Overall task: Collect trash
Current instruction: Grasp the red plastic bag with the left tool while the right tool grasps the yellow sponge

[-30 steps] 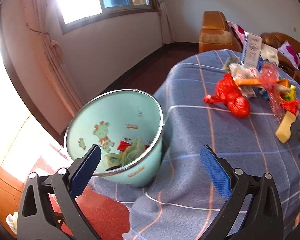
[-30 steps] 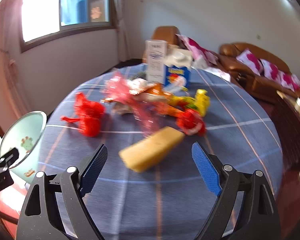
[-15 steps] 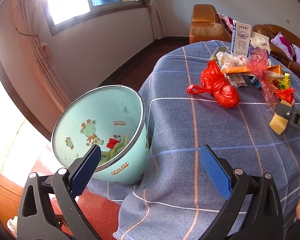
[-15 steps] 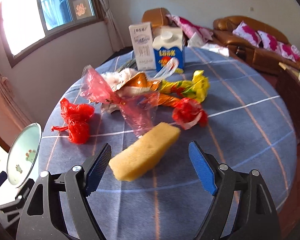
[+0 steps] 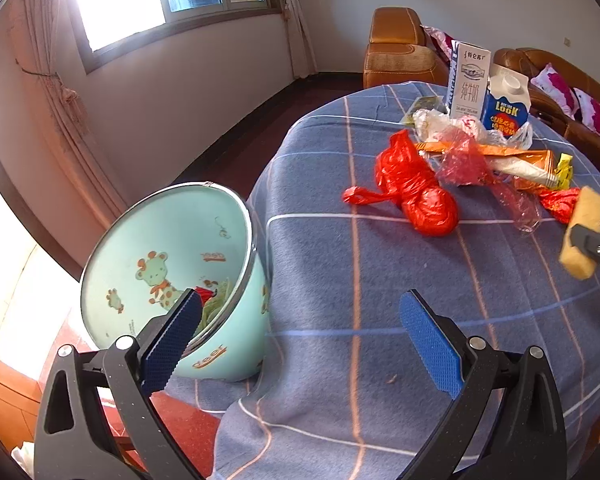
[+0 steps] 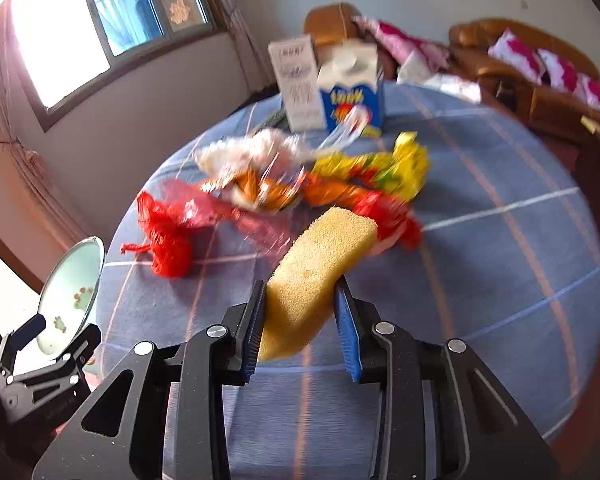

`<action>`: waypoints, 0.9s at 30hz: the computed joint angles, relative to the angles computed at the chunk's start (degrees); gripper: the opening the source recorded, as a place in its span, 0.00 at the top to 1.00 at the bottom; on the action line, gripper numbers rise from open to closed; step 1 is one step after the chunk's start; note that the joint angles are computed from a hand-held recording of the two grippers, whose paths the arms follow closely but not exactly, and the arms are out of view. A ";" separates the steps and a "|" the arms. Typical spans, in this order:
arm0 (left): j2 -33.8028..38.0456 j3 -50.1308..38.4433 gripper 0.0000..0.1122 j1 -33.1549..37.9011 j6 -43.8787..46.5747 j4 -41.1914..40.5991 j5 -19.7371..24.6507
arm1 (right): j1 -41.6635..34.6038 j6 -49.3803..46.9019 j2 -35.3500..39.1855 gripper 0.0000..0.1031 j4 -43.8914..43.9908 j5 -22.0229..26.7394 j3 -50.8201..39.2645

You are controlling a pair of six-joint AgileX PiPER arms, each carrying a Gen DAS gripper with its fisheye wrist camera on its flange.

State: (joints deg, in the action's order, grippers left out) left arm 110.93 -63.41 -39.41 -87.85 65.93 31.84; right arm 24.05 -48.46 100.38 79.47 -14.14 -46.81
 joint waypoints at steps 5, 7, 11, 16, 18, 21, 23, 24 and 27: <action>3.61 -6.57 0.14 -0.61 4.73 -3.54 -0.04 | 1.12 -5.14 -2.08 0.67 2.02 -10.45 1.50; 5.13 -9.33 0.15 -0.66 6.84 -5.25 -0.30 | 0.05 -5.75 -2.22 0.67 1.63 -11.35 1.61; 9.03 -16.76 0.16 -0.22 12.52 -11.29 -0.60 | -1.54 -4.48 -1.38 0.67 -0.87 -11.07 1.66; 14.00 -26.16 0.23 0.63 19.96 -19.26 0.13 | -2.52 -2.57 -0.07 0.67 -3.85 -9.73 1.42; 16.84 -30.78 0.28 1.22 24.10 -23.66 1.16 | -3.16 -1.78 0.25 0.67 -4.89 -8.63 1.12; 20.82 -36.91 0.41 2.81 32.32 -33.44 3.29 | -3.50 -1.12 0.45 0.66 -5.75 -8.03 0.95; 21.41 -37.03 0.49 3.00 32.33 -33.57 3.27 | -3.71 -0.94 0.51 0.66 -6.00 -7.62 0.92; 21.22 -36.48 0.53 2.77 31.54 -32.18 3.09 | -3.89 -0.84 0.52 0.66 -6.16 -7.34 0.94; 19.79 -34.28 0.69 3.73 34.94 -35.86 0.31 | -4.00 -0.37 0.72 0.66 -6.38 -7.30 0.92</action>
